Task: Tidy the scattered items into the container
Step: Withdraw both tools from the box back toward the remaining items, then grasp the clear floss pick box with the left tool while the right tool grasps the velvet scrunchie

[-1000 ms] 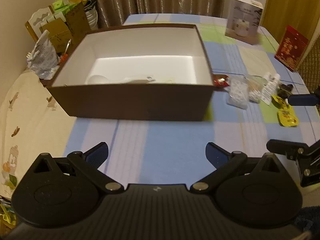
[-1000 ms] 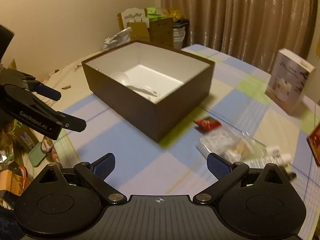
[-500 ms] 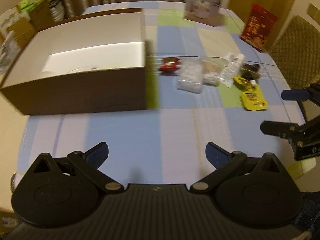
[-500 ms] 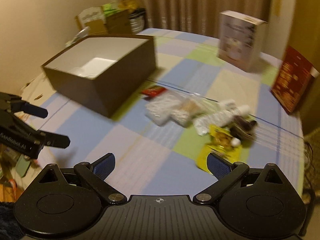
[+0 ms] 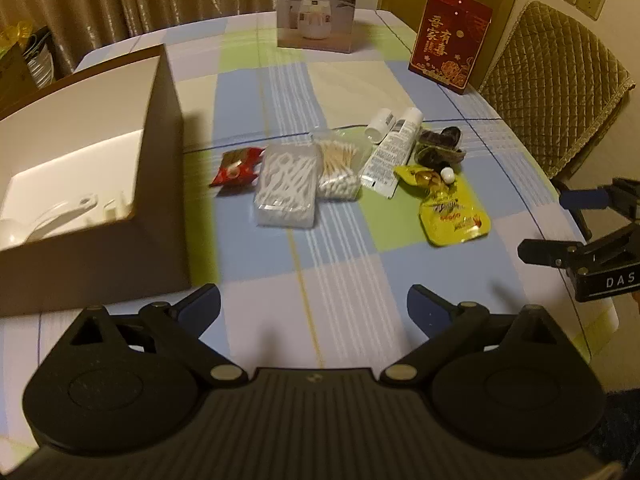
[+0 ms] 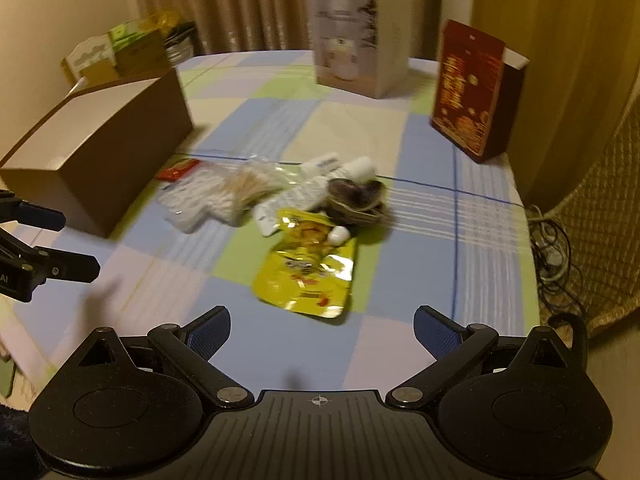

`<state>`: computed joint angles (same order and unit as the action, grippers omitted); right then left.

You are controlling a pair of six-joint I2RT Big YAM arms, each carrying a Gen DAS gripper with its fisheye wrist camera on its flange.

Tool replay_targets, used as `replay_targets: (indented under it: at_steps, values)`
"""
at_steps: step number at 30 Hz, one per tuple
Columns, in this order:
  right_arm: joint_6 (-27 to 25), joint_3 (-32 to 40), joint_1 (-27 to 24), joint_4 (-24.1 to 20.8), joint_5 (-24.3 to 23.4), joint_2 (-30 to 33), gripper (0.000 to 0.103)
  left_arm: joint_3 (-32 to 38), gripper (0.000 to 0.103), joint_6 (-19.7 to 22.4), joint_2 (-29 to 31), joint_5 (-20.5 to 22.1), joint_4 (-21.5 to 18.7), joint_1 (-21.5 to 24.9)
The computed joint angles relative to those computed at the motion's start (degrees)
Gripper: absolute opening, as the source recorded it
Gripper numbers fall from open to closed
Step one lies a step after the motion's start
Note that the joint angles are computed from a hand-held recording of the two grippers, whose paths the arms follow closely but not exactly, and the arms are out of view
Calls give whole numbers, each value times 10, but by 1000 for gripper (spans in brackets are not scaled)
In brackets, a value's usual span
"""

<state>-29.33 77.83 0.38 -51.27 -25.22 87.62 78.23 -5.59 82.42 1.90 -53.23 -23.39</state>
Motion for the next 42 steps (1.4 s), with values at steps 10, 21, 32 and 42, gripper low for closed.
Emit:
replay_targets:
  at_steps: [10, 21, 32, 42]
  values:
    - [-5, 44, -7, 23, -8, 64, 102, 48, 89, 12, 73, -5, 20, 3]
    - [-21, 137, 1, -2, -4, 147, 102, 129, 89, 36, 163, -18, -5, 12]
    - [-18, 185, 2, -38, -8, 184, 102, 188, 53, 47, 224, -10, -44, 22]
    - [-40, 208, 0, -71, -31, 197, 102, 156, 58, 46, 187, 3, -102, 28]
